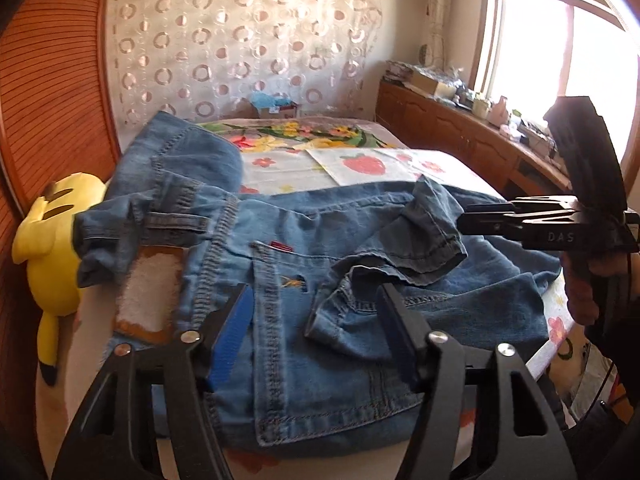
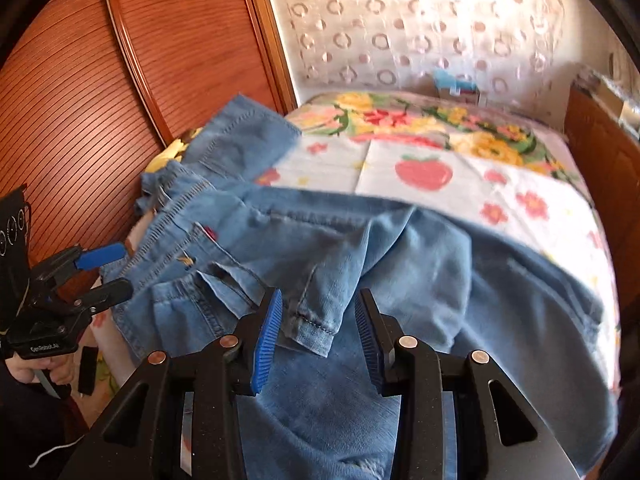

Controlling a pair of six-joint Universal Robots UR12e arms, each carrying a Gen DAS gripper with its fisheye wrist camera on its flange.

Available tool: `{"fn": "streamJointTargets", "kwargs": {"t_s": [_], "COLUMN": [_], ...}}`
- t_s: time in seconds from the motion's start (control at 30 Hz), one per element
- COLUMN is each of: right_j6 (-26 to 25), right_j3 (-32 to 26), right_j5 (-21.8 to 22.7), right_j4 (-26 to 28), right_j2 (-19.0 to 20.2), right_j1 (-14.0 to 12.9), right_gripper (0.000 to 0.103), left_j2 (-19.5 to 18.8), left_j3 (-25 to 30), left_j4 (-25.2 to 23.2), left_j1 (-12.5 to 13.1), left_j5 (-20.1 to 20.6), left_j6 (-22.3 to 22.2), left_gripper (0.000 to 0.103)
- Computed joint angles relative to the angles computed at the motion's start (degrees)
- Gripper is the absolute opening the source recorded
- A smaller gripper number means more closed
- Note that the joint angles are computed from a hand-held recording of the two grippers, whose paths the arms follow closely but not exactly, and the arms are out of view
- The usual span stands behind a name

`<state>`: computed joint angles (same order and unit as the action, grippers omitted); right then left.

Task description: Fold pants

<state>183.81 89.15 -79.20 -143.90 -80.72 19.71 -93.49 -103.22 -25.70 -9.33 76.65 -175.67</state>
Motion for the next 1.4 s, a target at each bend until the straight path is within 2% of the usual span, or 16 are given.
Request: {"fn": "streamJointTargets", "kwargs": {"t_s": [0.03, 0.13, 0.2, 0.3, 0.33, 0.37, 0.4, 0.5, 0.63, 0.73, 0.87, 1.03, 1.17, 1.4], "right_j6": [0.07, 0.09, -0.07, 0.38, 0.59, 0.56, 0.56, 0.44, -1.69, -3.97, -7.77, -11.75, -12.75, -11.87], "right_j3": [-0.3, -1.47, -2.44, -3.14, -2.96, -2.87, -2.79, -2.55, -4.09, -7.16, -12.64, -19.61, -25.9, -35.33], "right_j5": [0.95, 4.02, 3.31, 3.85, 4.31, 4.9, 5.38, 6.75, 6.67, 6.92, 7.54, 7.56, 5.57, 3.38], "right_j4": [1.05, 4.6, 6.31, 6.94, 5.92, 5.05, 3.92, -0.03, -2.55, -2.53, -1.02, 4.08, 10.73, 18.6], "right_j2": [0.15, 1.0, 1.82, 2.58, 2.54, 2.55, 2.63, 2.08, 1.74, 2.48, 5.14, 9.68, 13.85, 20.41], "right_j1": [-0.16, -0.64, -0.56, -0.8, -0.94, -1.14, -1.3, -1.5, -0.83, 0.21, 2.35, 5.13, 6.76, 8.7], "right_gripper": [0.039, 0.039, 0.04, 0.039, 0.037, 0.013, 0.009, 0.009, 0.008, 0.008, 0.008, 0.008, 0.009, 0.009], "left_j2": [-0.57, -1.78, -2.19, -2.59, -2.54, -2.45, -2.3, -1.4, 1.09, 3.91, 6.93, 9.26, 9.89, 9.89], "left_j3": [0.68, 1.94, 2.25, 2.19, 2.02, 1.86, 1.63, 0.6, -1.12, -2.76, -4.65, -6.87, -7.99, -8.75], "left_j4": [-1.44, -4.06, -5.13, -5.66, -5.57, -5.5, -5.29, -3.59, -0.21, 2.72, 4.34, 3.39, 1.59, -0.37], "left_j1": [-0.33, -1.09, -1.31, -1.7, -1.73, -1.74, -1.67, -1.55, -0.68, 0.84, 2.86, 5.45, 6.83, 7.1], "left_j5": [0.39, 1.89, 1.96, 2.49, 2.67, 2.59, 2.3, 1.75, -0.59, -1.93, -2.22, -0.43, 0.01, 1.22], "left_j6": [0.7, 2.3, 2.88, 3.19, 3.12, 3.14, 3.26, 3.91, 2.84, 1.74, 0.79, -0.27, -0.43, -0.69], "left_gripper": [0.055, 0.054, 0.053, 0.043, 0.036, 0.033, 0.023, 0.017, 0.016, 0.016, 0.016, 0.016, 0.016, 0.016]}}
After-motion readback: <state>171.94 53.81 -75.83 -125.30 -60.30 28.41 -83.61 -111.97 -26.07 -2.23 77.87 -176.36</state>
